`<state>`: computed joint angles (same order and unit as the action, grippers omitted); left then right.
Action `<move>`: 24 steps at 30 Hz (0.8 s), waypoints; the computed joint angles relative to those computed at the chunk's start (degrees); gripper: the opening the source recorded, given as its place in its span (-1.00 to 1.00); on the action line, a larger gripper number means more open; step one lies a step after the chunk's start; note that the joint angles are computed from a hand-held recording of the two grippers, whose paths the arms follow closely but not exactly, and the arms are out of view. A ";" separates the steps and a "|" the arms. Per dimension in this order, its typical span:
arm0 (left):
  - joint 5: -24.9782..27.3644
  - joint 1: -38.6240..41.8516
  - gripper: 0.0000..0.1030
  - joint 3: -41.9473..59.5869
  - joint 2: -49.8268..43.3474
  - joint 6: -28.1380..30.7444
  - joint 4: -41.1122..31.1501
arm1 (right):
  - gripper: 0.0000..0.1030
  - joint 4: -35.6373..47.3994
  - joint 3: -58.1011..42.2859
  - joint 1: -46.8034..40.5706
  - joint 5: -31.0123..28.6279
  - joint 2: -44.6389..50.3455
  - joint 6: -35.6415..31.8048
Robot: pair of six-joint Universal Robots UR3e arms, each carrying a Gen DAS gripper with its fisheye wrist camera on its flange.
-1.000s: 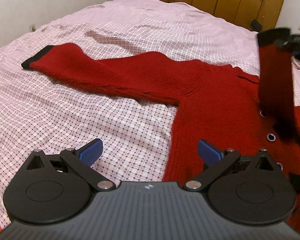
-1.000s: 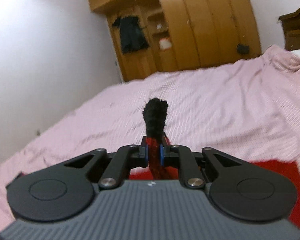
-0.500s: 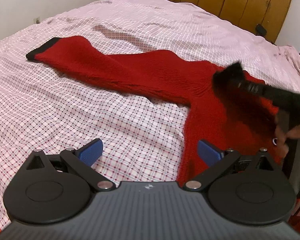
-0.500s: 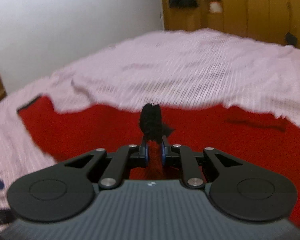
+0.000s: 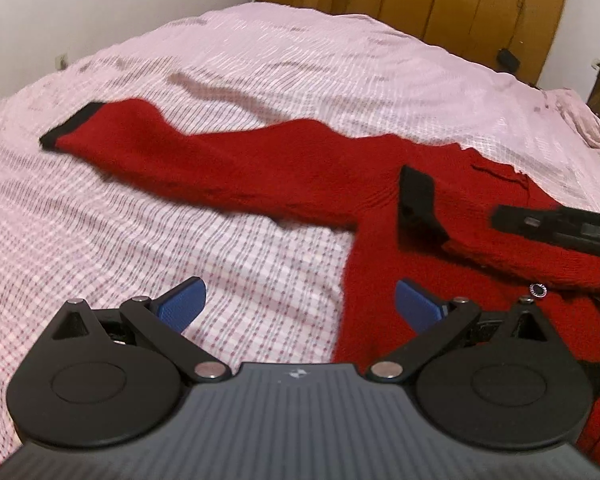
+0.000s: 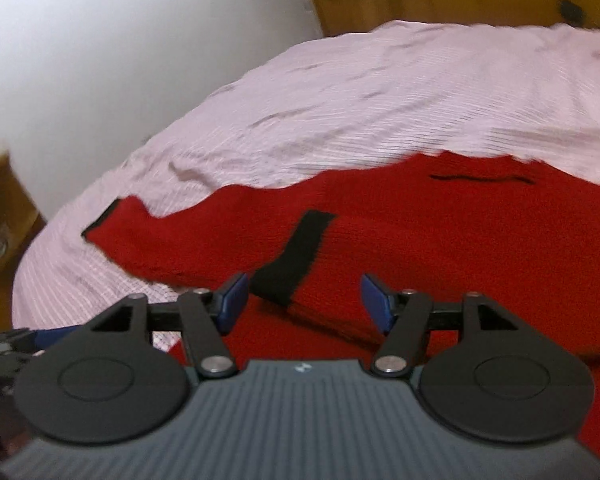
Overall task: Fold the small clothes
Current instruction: 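Lay the sleeve across the cardigan body and open the right gripper, then grasp the black cuff of the other sleeve with the left gripper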
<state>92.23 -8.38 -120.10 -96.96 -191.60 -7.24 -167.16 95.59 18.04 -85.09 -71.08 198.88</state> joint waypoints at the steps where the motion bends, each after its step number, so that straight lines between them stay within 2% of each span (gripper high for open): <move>1: 0.16 -0.44 1.00 1.01 -0.59 0.37 -0.15 | 0.25 -0.36 2.83 -1.11 -0.24 -2.37 0.76; 6: 1.92 -3.60 1.00 9.48 -6.87 2.93 -0.29 | 0.25 -2.22 16.67 -8.18 -2.93 -13.72 2.65; 11: -1.38 -4.27 1.00 23.61 -15.57 3.21 -5.79 | 0.25 -1.61 20.92 -17.72 -4.30 -18.16 0.69; 16: -5.86 -4.11 0.91 39.55 -26.58 3.96 -11.74 | 0.25 -1.92 19.44 -24.49 -4.87 -14.73 -1.56; 18: -7.35 -3.85 0.76 46.49 -31.29 3.95 -14.81 | 0.25 -3.39 18.42 -25.90 -4.39 -12.14 -2.21; 20: -6.49 -4.43 0.64 54.01 -36.08 3.97 -18.64 | 0.25 -5.37 17.83 -26.84 -3.99 -9.80 -3.19; 22: -6.41 -4.63 0.61 61.57 -40.79 3.59 -23.07 | 0.25 -6.65 16.72 -27.12 -4.57 -7.46 -4.05; 24: -8.93 -4.05 0.60 66.88 -44.30 3.04 -26.35 | 0.25 -7.61 15.46 -27.25 -4.81 -4.88 -4.34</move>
